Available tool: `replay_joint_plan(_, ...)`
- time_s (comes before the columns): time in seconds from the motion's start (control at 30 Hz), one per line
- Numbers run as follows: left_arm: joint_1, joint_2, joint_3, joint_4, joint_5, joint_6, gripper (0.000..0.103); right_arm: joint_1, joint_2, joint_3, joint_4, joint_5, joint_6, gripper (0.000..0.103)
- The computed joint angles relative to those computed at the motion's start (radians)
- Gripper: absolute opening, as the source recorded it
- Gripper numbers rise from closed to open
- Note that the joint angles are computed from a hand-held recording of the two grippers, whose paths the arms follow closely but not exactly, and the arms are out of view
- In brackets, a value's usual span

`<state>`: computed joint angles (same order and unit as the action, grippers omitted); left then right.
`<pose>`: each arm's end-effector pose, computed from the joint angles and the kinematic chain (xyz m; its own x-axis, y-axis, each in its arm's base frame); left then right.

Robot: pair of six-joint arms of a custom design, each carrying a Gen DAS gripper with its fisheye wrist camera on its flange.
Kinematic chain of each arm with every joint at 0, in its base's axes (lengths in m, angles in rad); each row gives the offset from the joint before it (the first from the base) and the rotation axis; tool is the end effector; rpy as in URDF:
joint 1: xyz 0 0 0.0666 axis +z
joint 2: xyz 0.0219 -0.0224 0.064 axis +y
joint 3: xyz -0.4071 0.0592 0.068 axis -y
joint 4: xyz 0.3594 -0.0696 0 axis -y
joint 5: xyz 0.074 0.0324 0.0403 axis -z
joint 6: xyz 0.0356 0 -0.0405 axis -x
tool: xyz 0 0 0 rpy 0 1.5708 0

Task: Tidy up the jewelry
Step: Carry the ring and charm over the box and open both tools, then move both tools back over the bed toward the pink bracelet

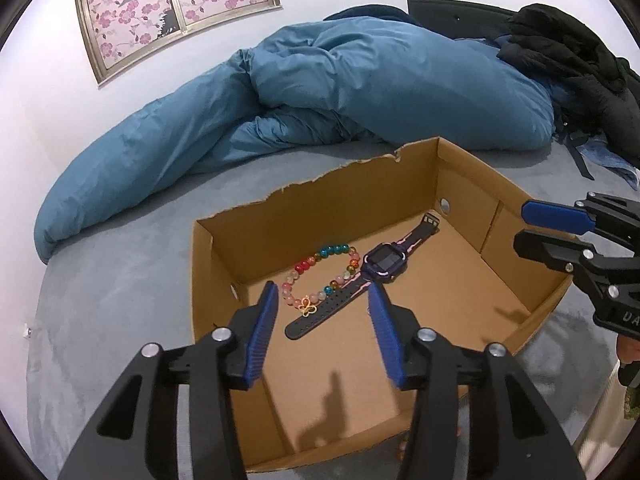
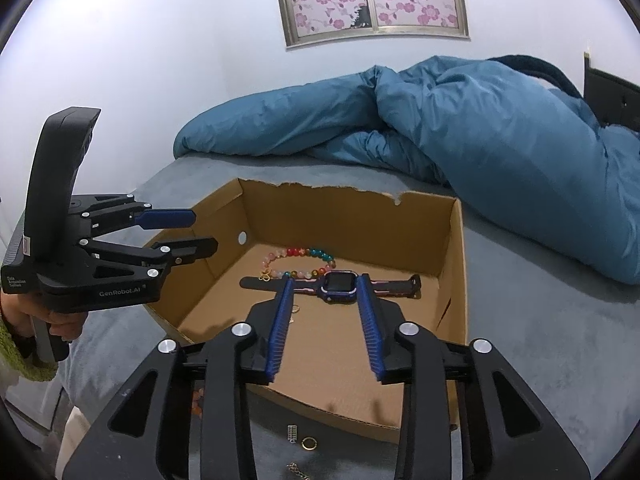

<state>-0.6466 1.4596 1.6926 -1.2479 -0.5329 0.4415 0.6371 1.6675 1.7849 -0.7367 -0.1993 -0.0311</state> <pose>0.3691 -0.2564 0.5367 -0.7433 0.0999 -0.6615 -0.0140 0.9862 0.1647 0.4577 0.3470 0.5080 -0.4885 -0.3236 -0.8103 -0.6978 0.7024 0.1402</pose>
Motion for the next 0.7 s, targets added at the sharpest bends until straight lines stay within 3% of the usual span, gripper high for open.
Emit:
replay_joint_plan(0.5,-0.017,-0.020,-0.005,0.006,-0.037,0.011,0.055,-0.008,-0.037,-0.041,0.050,-0.003,-0.019,0.057)
replay_joint_plan(0.7,-0.029,-0.034,-0.016,0.002,-0.048,0.026,0.056,-0.005,-0.049,-0.055,0.063,-0.003,-0.026,0.059)
